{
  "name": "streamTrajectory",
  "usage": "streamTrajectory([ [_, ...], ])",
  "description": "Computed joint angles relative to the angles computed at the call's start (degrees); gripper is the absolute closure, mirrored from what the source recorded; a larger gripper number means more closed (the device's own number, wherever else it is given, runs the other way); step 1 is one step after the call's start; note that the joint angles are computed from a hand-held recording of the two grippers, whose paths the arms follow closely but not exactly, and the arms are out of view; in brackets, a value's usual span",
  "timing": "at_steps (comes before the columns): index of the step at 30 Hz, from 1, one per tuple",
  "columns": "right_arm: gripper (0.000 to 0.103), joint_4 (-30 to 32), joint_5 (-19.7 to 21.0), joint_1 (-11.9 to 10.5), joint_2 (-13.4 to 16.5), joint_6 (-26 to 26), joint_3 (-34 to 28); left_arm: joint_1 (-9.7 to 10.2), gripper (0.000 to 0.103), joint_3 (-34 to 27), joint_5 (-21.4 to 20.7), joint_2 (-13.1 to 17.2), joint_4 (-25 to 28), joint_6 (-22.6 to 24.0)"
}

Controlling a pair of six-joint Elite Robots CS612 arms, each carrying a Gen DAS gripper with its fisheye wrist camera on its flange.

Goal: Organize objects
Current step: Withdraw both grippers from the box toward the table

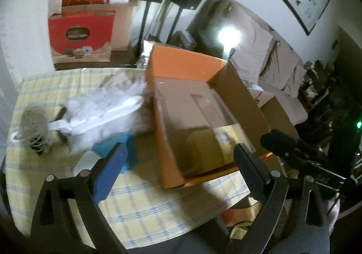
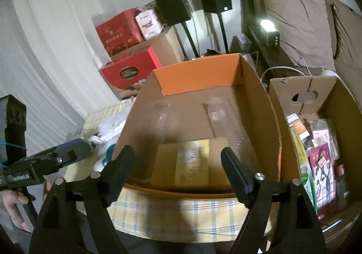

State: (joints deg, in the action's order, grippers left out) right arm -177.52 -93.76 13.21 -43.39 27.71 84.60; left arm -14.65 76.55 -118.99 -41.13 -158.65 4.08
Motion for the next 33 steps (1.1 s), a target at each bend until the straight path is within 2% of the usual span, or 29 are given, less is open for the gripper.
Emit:
streamTrajectory([
  [7,0.016,1.5,0.3,1.2,0.9,-2.0,-1.9,1.53,0.007,1.2,4.2,-0.4,-0.8,1.4],
  [18,0.016,4.1,1.8,3.0,3.0,-6.4,-5.8,4.51,0.007,1.4,6.8,0.5,-2.1,-0.3],
  [33,0.016,8.0,5.6,5.6,8.1,-9.6,-15.2,8.69,0.007,-0.9,8.4,3.0,-3.5,-6.4],
])
